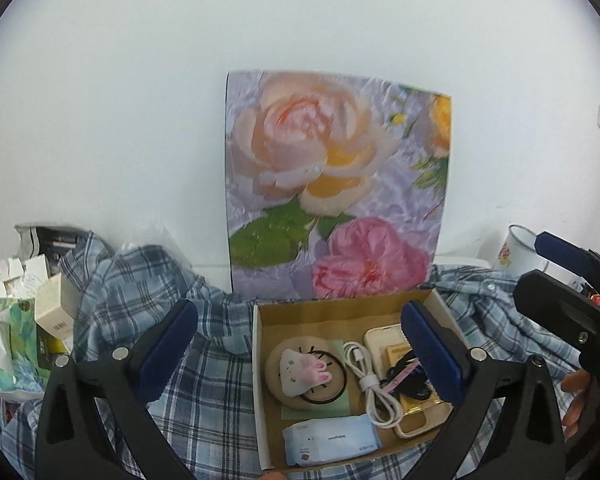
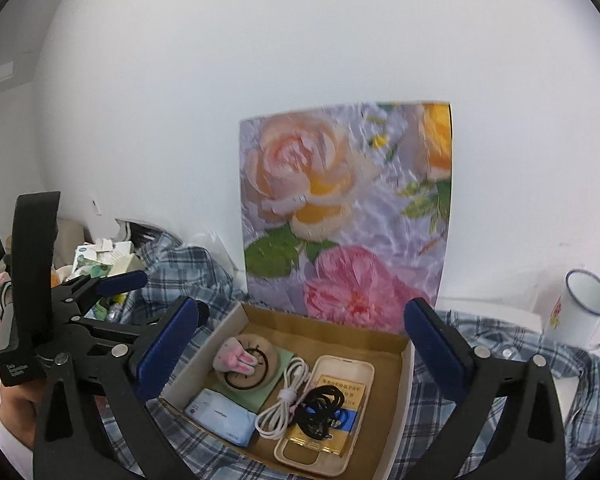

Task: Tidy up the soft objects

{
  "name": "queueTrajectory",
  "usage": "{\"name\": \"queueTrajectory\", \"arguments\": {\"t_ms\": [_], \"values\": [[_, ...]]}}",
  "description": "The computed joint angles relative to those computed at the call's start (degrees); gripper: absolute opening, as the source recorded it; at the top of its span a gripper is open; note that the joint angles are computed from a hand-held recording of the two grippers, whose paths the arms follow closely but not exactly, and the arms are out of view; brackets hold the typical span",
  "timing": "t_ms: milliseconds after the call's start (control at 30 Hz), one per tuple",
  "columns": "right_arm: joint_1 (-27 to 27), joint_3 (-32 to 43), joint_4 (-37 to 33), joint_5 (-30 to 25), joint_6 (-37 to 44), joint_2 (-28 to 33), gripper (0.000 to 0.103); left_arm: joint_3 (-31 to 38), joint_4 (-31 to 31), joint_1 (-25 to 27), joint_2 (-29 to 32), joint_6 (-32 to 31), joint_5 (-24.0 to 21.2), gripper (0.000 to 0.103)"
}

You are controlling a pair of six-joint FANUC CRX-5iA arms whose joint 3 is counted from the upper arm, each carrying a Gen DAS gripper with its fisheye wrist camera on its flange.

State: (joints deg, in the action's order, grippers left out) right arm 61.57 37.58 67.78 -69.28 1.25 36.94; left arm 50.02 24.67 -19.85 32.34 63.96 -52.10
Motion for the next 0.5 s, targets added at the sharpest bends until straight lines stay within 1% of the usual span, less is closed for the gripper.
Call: {"name": "queueTrajectory", "arguments": {"t_ms": [133,167,267,300,367,433,467,500], "values": [[1.06,2.84,1.51,-1.67,1.93,0.97,0.103,-0.15,-0.95,0.04,-1.67,0.19,-0.21,0.103],[1.36,4.31,1.23,-2.52,2.93,1.56,0.103,-1.11,-0.19,0.22,-2.52,-0.37,0.44,0.103],[2.53,11.86,1.96,-8.18,6.03,5.29,0.103,-4.85,2.52,0.70,-5.49,-2.48,3.16,0.103],[2.89,12.54,2.69,-8.61,6.65,5.48,0.103,-6.41,3.75,0.87,-6.64,-3.53,4.34,0.103],[3.56,11.98,4.34,-8.33,6.68,4.81,0.103,-8.59,5.48,1.12,-8.35,-4.80,5.93,0.103],[4.09,10.83,6.14,-7.99,5.51,3.97,0.103,-11.74,8.97,1.42,-10.41,-7.46,7.94,0.103],[4.34,10.17,7.18,-7.78,4.71,3.55,0.103,-12.95,10.51,1.62,-11.34,-8.02,8.57,0.103],[4.60,9.96,8.14,-7.81,4.33,3.39,0.103,-12.77,10.39,1.76,-11.59,-7.32,8.15,0.103]]}}
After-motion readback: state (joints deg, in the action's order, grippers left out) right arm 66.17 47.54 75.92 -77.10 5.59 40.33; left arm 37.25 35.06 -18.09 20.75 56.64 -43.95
